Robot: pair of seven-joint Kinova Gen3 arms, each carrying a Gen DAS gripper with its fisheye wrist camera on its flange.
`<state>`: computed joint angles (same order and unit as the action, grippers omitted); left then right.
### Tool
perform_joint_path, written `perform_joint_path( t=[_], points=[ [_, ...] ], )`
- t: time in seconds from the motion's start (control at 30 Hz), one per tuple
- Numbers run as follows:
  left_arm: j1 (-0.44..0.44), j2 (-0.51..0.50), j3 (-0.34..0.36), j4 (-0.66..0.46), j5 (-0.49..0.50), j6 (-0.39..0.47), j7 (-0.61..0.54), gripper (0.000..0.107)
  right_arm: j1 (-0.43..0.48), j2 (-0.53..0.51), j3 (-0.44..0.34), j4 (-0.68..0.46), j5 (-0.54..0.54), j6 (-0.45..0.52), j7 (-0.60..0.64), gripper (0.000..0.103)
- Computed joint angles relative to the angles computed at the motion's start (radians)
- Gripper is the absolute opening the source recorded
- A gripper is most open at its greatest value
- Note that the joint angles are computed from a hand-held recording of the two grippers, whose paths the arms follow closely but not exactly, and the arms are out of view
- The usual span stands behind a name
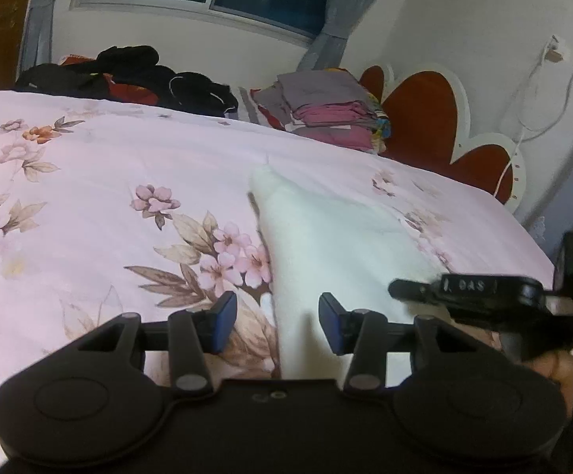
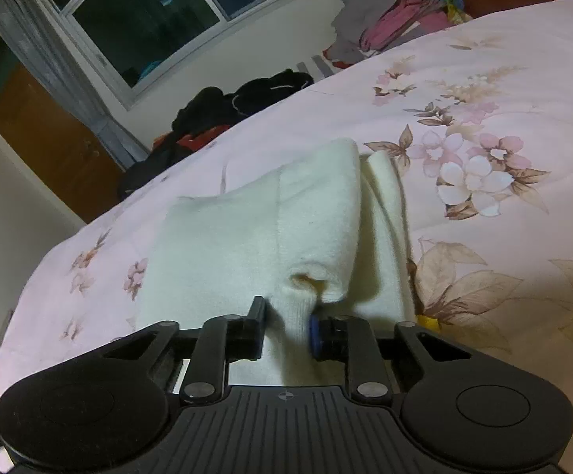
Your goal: Fold small clothes
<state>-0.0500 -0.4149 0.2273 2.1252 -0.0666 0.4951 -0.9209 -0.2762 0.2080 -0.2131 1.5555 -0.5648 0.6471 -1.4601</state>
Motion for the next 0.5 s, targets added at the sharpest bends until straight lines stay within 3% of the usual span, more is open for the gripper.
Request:
perform_joint_path(
  t=[0.2, 0.37, 0.43, 0.5],
  points=[
    [0.012, 0.079, -0.011, -0.031, 0.006, -0.059, 0.006, 0.045, -0.056, -0.042, 0.021, 0.007, 0.145, -0.055, -0.048, 0.013],
    [0.043, 0.145, 0.002, -0.055, -0.004, -0.099, 0.004, 0.046, -0.01, -0.062, 0.024, 0.014, 0.107, -0.007, -0.015, 0.012],
    [0.052, 0.181, 0.007, -0.064, -0.009, -0.087, 0.015, 0.046, -0.026, -0.052, 0.05, 0.022, 0.119, 0.0, -0.042, 0.012],
    [0.048, 0.21, 0.027, -0.073, -0.042, -0.058, 0.056, 0.048, 0.013, -0.034, 0.03, 0.016, 0.069, 0.033, -0.019, 0.012]
  ],
)
